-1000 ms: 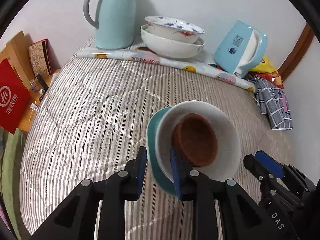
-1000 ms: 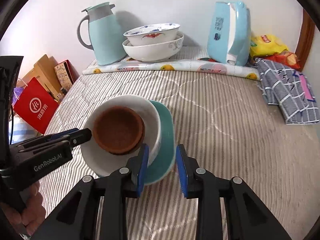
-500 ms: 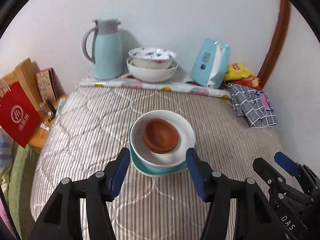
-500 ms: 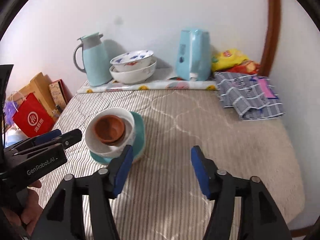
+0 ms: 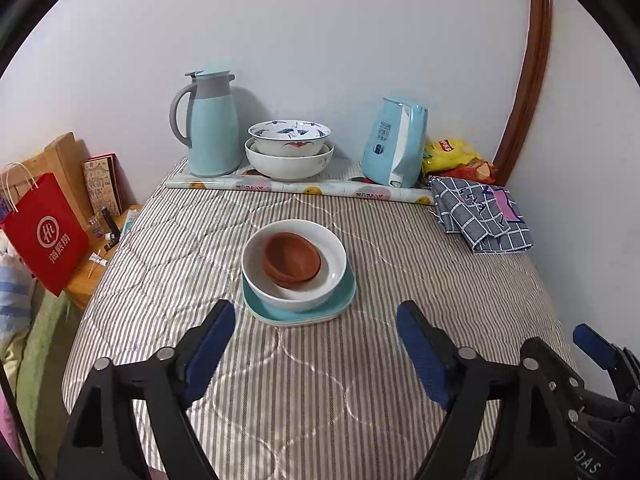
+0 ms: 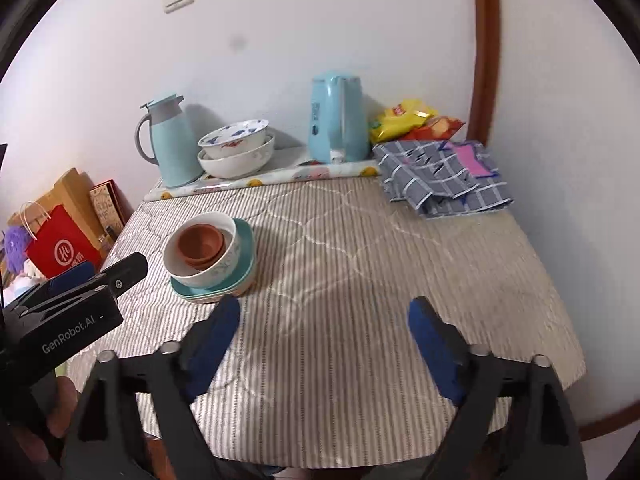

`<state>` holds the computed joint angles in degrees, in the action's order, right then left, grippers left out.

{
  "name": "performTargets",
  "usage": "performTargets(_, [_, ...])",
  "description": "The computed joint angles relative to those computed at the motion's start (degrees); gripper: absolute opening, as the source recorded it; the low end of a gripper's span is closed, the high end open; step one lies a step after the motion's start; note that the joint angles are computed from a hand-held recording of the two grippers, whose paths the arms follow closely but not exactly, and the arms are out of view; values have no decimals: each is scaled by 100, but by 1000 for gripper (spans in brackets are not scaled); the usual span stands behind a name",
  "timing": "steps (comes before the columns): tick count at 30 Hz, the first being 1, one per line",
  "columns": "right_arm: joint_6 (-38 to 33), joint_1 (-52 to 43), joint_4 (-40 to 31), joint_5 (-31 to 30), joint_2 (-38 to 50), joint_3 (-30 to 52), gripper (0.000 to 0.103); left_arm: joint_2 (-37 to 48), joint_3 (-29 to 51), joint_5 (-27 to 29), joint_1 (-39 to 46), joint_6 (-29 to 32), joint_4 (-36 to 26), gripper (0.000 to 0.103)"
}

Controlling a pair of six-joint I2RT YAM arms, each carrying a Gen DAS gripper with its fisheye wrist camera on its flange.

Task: Organize plates and bowls

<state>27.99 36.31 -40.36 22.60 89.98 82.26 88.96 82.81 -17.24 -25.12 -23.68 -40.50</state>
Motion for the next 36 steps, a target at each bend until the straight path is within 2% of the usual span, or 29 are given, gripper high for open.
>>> performTargets(10, [204, 51, -29, 233, -418, -421, 95, -254, -236, -173, -354, -41, 100, 87])
performTargets(36, [250, 199, -50, 425, -570, -531, 96, -356, -392, -27, -358, -95, 88, 87])
